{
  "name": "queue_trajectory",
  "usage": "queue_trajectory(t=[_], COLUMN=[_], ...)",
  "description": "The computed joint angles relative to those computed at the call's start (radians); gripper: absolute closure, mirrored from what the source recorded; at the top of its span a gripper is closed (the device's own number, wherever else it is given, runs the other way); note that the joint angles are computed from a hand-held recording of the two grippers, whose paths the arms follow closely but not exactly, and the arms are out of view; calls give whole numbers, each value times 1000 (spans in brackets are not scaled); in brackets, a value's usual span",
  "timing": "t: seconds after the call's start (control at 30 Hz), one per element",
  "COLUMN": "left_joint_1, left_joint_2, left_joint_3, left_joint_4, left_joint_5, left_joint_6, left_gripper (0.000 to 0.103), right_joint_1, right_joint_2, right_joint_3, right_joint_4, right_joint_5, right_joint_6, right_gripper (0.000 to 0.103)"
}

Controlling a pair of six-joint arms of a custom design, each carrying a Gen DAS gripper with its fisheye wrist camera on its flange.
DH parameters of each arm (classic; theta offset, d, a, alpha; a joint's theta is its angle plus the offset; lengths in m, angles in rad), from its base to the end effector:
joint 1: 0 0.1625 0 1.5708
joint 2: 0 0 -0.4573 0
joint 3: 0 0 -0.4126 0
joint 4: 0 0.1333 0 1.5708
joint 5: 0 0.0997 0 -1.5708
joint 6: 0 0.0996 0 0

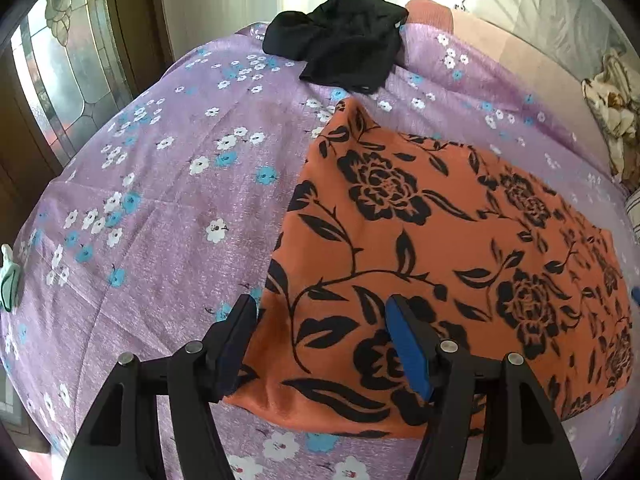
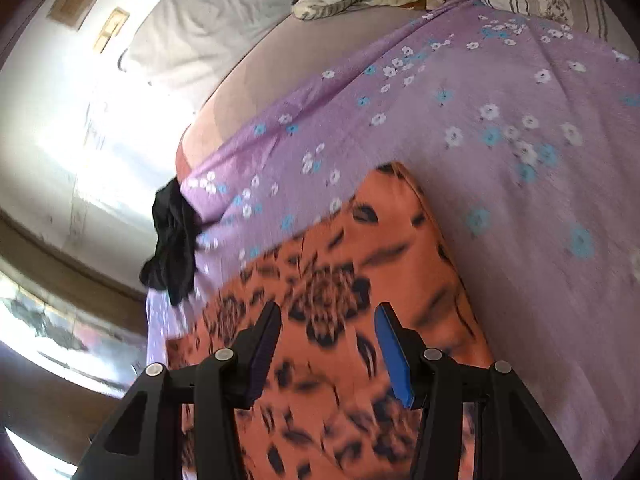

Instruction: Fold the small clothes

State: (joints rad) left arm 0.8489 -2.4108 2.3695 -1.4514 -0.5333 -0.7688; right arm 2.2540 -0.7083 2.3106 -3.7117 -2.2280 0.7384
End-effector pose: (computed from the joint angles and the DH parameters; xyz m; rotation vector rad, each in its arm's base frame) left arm 0.0540 -0.2702 0.4265 -0.0025 2.2091 -0.7918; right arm 0.3468 -0.3113 0.0310 -0.3337 -2.7347 1.1839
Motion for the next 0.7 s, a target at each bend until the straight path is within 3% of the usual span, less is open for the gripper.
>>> queue_trajectory(t=[0.2,0.37,0.5,0.7], left_joint_1=[62,49,-21,-210], left_joint_2=[47,57,19,-81], left_joint_3=[11,7,10,-13], left_joint_4=[-89,-70,32,297], left_joint_5=[29,34,59,79], left_joint_6=[120,107,17,-221], left_gripper=[35,35,35,33], right_joint_1=[-113,-92,-49,38], right_joint_2=[37,25,5,-46], right_joint_3=[-21,-27,-2,46], right_joint_4=[20,38,-1,-27], right_joint_5=[73,56,59,23], right_joint_6=[15,12,16,8], right_gripper=[52,51,50,44])
